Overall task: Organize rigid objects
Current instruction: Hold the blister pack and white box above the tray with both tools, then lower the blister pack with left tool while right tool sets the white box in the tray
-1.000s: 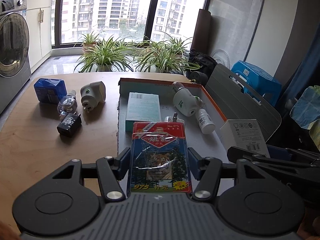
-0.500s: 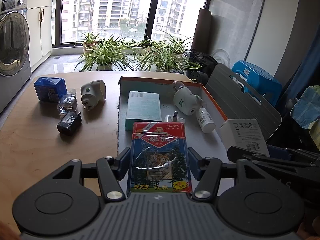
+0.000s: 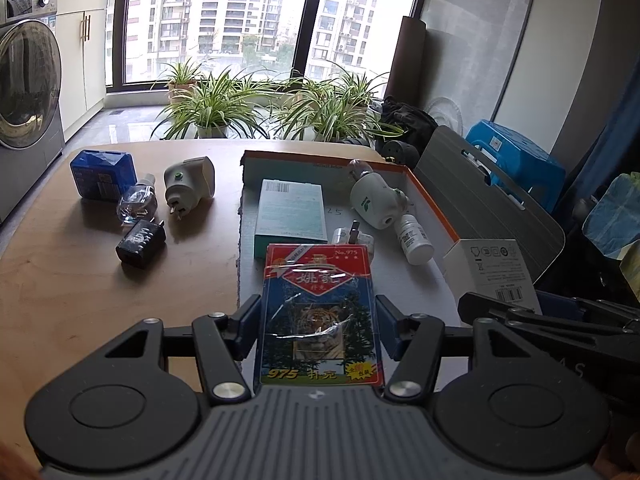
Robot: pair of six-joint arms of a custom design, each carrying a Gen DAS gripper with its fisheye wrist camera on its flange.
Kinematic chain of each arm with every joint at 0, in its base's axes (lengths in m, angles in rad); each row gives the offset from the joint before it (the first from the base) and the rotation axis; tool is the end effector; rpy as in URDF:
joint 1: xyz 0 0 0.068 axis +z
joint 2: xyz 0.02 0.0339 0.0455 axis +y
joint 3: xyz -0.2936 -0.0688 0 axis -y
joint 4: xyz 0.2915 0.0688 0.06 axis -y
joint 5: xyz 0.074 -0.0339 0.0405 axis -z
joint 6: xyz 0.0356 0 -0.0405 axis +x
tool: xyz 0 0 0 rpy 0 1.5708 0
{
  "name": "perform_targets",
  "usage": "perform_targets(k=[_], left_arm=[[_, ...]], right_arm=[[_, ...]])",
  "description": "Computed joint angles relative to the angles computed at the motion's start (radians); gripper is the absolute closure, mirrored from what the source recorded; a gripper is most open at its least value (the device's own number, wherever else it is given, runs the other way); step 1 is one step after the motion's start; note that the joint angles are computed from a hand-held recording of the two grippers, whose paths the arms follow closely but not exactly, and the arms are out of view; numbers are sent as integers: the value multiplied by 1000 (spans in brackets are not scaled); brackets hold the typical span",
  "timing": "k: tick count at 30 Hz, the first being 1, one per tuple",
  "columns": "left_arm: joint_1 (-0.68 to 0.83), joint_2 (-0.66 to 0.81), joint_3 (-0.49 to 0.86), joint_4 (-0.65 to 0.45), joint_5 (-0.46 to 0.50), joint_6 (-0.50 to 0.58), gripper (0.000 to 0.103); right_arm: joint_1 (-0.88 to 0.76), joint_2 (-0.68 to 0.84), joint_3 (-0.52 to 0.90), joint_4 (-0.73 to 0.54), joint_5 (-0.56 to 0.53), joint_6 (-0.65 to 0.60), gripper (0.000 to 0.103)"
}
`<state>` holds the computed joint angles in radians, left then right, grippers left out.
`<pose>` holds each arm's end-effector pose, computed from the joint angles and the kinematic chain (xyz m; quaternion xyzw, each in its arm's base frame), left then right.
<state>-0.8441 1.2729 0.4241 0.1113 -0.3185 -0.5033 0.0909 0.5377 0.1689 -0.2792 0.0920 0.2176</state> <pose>0.1753 -0.1804 0.1426 0.0899 0.9007 -0.1360 0.4027 0.1483 0.0102 0.1487 0.0771 0.8914 0.0276 0.4458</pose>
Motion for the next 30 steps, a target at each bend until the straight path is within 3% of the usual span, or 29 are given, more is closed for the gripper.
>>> perform_targets(k=[30], left_arm=[[4, 11, -1, 7, 8, 8, 43]], right_arm=[[-5, 14, -19, 26, -4, -1, 30]])
